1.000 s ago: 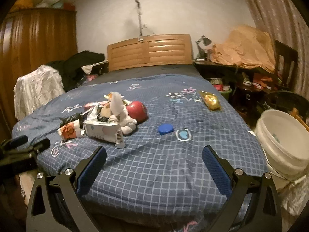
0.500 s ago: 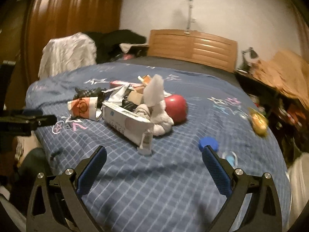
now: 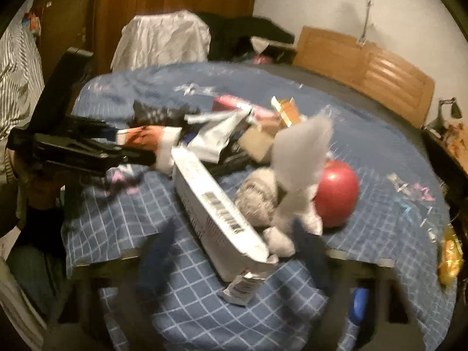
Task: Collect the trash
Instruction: 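Grasp the orange-white paper cup with the left tool while the right tool grasps the white packet, then carry the paper cup and white packet over the white bucket with both tools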
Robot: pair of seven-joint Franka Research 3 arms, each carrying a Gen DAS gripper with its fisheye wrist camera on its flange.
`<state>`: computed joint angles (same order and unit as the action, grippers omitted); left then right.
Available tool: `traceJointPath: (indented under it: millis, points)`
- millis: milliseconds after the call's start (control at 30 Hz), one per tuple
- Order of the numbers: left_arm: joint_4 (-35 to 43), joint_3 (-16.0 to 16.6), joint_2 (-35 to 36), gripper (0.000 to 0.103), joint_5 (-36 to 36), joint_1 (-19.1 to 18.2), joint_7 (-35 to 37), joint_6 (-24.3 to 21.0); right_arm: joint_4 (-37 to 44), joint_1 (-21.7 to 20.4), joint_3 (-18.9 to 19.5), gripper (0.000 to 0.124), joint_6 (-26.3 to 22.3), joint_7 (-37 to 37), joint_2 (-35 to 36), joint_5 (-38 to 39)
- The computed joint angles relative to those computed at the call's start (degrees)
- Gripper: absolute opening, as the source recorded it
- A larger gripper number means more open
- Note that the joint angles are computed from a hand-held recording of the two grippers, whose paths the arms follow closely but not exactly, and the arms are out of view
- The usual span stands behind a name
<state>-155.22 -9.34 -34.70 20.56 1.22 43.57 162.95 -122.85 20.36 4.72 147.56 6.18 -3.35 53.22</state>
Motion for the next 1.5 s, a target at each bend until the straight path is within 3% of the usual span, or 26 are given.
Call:
traceJointPath:
  millis: [67,100,200,433,567,833,1033,1233,1500]
  points:
    - [-1.4,1.5,-1.2,0.043,-1.4,-1.7,0.6,1.3,-0.7,-0.1,-0.3,0.025,-1.3,-1.0,-0.7,1.7]
    - [-2.4,3.0,-2.0,0.038,-3.0,-3.5,1.2,2.0,-1.2,-0.1,-0.4,0.021,-1.6,-1.4,-1.3,2.6]
    - [-4.5,1.6,-5.0,0.036,-3.9,-3.6,0.6,1.9,-2.9,-0.1,-0.9,0.014,-2.7,-2.2,-3.1,4.3]
    - [-6.7,-0.9,-10.5,0.036,-4.6,-4.8,-1.5,1.1,-8.8,0.2,-3.1,0.013,-4.0,-2.8,-9.4,9.6]
    - [-6.3,-2.5,-11.9,0.036,-4.0,-5.4,-2.9,-1.1,-11.8,-0.6,-5.1,0.013,-6.3,-1.1,-13.7,10.8]
    - [-2.4,-6.9,-11.5,0.036,-0.8,-4.9,-7.9,-4.2,-16.5,-1.4,-7.6,0.013,-5.4,2.5,-21.2,14.5]
    - [6.3,-10.0,-3.8,0.036,3.9,-3.7,-10.5,-4.5,-17.4,-3.4,-10.6,0.013,-4.4,5.9,-26.7,15.4]
    - [18.8,-13.5,7.0,0.036,10.9,-3.1,-13.0,-5.6,-16.4,-6.8,-13.6,0.013,0.3,9.3,-29.4,14.5]
    - [37.7,-16.2,23.7,0.036,22.0,-6.3,-14.6,-10.2,-12.5,-11.9,-19.2,0.013,4.6,13.1,-28.8,11.1]
